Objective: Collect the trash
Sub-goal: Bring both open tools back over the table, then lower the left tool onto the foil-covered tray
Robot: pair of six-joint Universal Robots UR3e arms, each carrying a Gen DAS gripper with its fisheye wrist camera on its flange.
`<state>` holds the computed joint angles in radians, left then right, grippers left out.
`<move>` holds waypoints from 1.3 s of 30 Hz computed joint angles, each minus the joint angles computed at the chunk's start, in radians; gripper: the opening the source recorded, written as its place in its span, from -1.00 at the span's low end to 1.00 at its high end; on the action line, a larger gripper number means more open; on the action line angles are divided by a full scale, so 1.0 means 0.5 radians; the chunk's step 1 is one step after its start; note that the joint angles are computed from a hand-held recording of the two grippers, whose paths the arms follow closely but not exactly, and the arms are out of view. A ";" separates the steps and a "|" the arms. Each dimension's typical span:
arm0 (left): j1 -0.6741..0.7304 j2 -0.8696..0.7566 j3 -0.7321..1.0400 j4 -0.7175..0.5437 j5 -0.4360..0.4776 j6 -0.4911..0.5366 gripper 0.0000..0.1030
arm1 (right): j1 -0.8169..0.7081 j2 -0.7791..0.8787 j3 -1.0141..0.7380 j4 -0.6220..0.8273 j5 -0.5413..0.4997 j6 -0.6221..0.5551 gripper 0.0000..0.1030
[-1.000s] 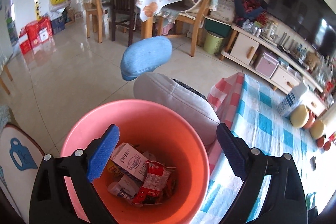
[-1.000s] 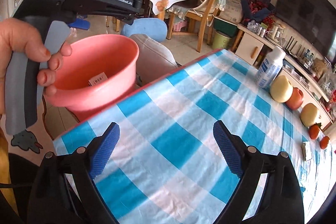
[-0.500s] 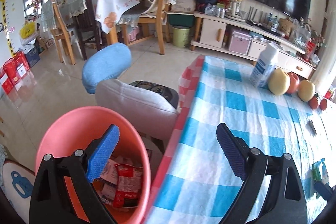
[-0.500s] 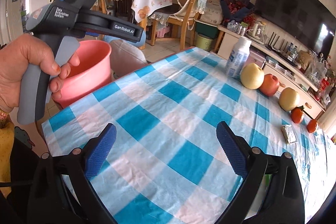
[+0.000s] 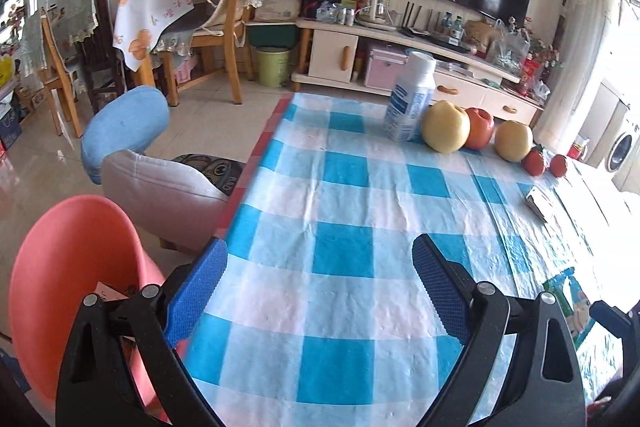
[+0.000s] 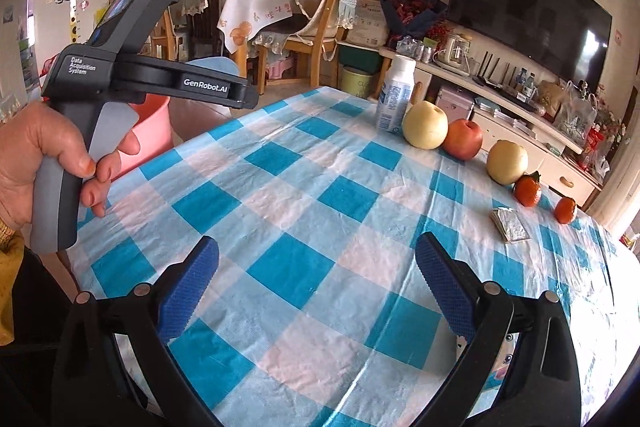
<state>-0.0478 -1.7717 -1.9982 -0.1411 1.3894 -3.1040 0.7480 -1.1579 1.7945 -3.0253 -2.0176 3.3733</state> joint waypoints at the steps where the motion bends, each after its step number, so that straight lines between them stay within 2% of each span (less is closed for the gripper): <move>1: 0.039 0.012 -0.056 0.059 -0.099 0.064 0.80 | -0.019 -0.035 0.058 -0.025 0.019 0.008 0.92; 4: 0.003 -0.003 -0.035 -0.004 -0.146 0.038 0.80 | -0.071 -0.142 0.236 -0.097 0.063 0.025 0.92; 6: -0.043 -0.042 -0.033 0.026 -0.113 0.015 0.80 | -0.106 -0.218 0.347 -0.136 0.091 0.020 0.92; 13: -0.129 -0.039 -0.112 0.049 -0.253 -0.133 0.80 | -0.220 -0.502 0.683 -0.223 0.189 -0.060 0.92; 15: -0.186 -0.073 -0.119 0.099 -0.249 -0.164 0.80 | -0.272 -0.594 0.782 -0.228 0.221 -0.061 0.92; 16: -0.235 -0.087 -0.062 0.016 -0.210 -0.145 0.80 | -0.300 -0.641 0.832 -0.232 0.231 -0.054 0.92; 22: -0.456 -0.202 0.093 0.004 -0.110 -0.167 0.80 | -0.533 -0.966 1.157 -0.216 0.289 0.011 0.92; 24: -0.587 -0.268 0.296 -0.140 -0.012 -0.104 0.80 | -0.669 -1.107 1.280 -0.183 0.378 0.009 0.92; 29: -0.789 -0.542 0.810 -0.388 0.023 0.006 0.80 | -1.028 -1.415 1.544 -0.086 0.612 -0.003 0.92; 31: -0.899 -0.795 1.215 -0.566 0.062 0.055 0.80 | -1.202 -1.563 1.638 -0.026 0.787 -0.060 0.92; 36: -1.096 -1.372 2.249 -1.126 0.140 0.205 0.80 | -1.419 -1.762 1.716 0.115 1.069 -0.165 0.92; 37: -1.108 -1.508 2.459 -1.162 0.080 0.344 0.80 | -1.419 -1.751 1.703 0.125 1.092 -0.173 0.92; 39: -1.129 -1.760 2.878 -1.318 0.022 0.404 0.80 | -1.431 -1.758 1.689 0.161 1.139 -0.202 0.92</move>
<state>-0.6121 -2.6517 -0.5594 -0.8000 1.4007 -2.9021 0.0324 -2.0367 2.6390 -2.9449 -1.4481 3.2723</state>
